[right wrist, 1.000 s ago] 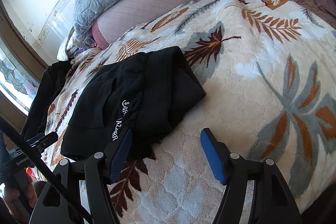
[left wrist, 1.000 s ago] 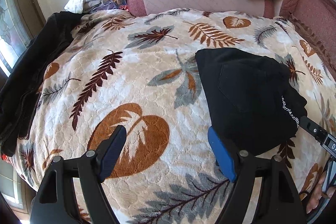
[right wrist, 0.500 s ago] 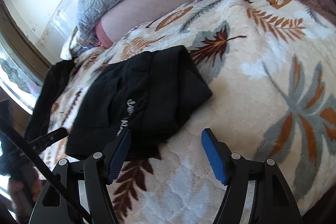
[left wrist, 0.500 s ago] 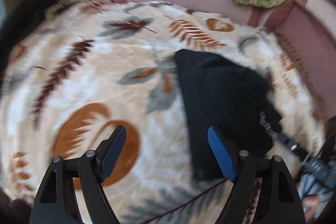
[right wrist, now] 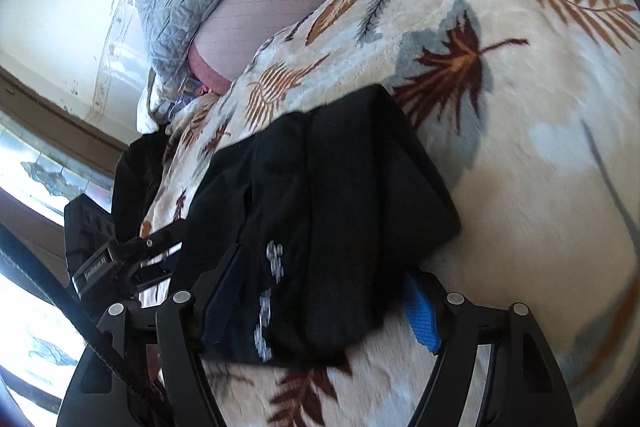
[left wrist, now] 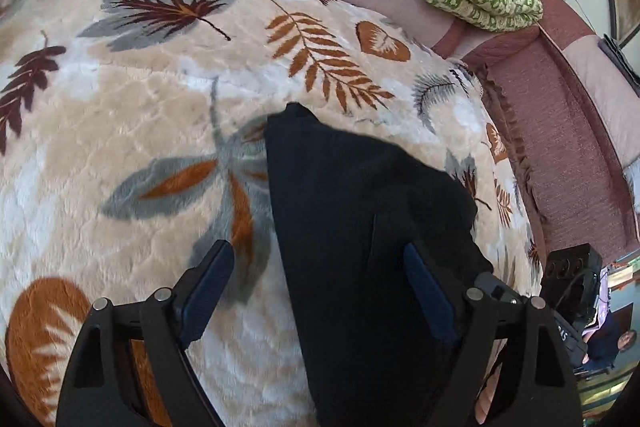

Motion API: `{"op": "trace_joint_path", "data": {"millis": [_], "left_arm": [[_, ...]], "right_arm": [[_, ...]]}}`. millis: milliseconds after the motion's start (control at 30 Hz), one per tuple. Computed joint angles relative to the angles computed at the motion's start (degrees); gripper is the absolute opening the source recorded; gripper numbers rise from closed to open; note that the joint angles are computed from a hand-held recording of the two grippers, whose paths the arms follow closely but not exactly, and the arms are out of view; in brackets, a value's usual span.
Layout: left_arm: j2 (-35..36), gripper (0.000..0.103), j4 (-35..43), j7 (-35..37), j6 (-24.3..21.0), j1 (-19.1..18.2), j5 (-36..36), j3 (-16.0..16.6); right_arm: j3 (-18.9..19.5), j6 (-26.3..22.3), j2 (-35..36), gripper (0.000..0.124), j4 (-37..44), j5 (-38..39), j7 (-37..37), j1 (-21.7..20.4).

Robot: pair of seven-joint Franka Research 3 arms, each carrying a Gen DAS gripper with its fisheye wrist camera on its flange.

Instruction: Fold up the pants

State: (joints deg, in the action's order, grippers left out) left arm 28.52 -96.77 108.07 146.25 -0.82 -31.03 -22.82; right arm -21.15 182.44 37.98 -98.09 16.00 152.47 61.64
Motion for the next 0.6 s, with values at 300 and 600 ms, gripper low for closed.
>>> {"op": "trace_joint_path", "data": {"millis": [300, 600], "left_arm": [[2.95, 0.092, 2.47, 2.35, -1.07, 1.0, -4.05, -1.52], [5.09, 0.054, 6.55, -0.94, -1.88, -4.37, 8.28, 0.64]], "right_arm": [[-3.63, -0.52, 4.69, 0.081, 5.34, 0.16, 1.01, 1.13], [-4.28, -4.29, 7.36, 0.085, 10.28, -5.79, 0.64, 0.18]]}}
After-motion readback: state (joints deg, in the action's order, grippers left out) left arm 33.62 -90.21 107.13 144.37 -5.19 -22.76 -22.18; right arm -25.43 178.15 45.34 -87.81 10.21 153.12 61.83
